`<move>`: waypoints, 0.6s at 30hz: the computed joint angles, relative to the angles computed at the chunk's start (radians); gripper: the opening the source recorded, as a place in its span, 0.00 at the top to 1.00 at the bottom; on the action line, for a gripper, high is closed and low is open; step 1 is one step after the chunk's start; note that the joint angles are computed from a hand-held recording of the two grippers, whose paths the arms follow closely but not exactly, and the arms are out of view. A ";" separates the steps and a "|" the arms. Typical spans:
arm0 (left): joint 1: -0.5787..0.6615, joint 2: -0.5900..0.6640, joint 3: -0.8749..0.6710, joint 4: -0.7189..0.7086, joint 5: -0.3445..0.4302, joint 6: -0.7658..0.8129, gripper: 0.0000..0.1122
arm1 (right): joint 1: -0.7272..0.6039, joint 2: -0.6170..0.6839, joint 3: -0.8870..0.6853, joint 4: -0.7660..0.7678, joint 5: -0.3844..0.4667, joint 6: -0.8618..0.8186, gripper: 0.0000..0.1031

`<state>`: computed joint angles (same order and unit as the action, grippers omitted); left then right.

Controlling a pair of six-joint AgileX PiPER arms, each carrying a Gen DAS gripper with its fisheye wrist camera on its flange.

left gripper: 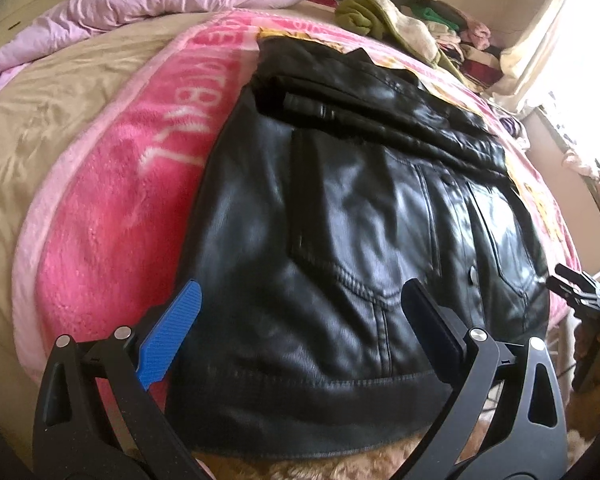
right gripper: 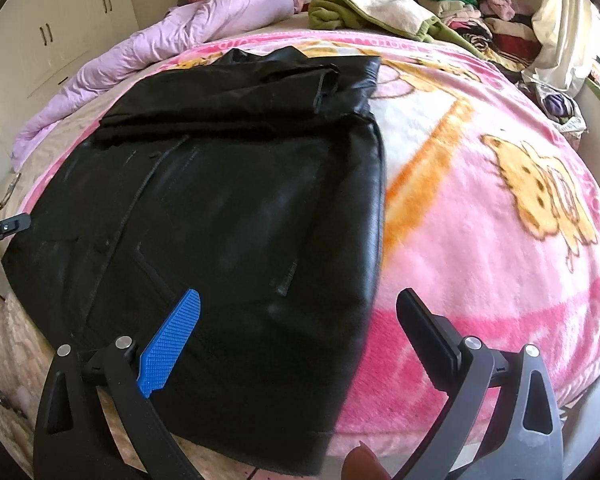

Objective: Fold large clothes

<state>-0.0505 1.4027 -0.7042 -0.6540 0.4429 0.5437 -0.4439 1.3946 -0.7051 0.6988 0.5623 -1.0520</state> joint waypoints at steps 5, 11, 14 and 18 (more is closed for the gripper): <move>0.078 -0.032 0.021 -0.094 0.074 0.124 0.17 | -0.049 -0.015 0.014 -0.012 0.017 -0.025 0.05; 0.146 -0.034 0.019 -0.064 0.135 0.100 0.17 | -0.123 0.000 0.011 0.015 0.125 -0.102 0.05; 0.151 0.008 0.005 -0.057 0.154 0.095 0.17 | -0.149 0.030 -0.003 0.013 0.192 -0.105 0.05; 0.188 0.069 -0.006 -0.179 0.195 0.216 0.17 | -0.185 0.059 -0.011 0.006 0.262 -0.114 0.05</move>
<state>0.1372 1.4719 -0.7107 -0.8327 0.6377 0.7598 -0.6286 1.4532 -0.7163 0.7048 0.8242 -1.1663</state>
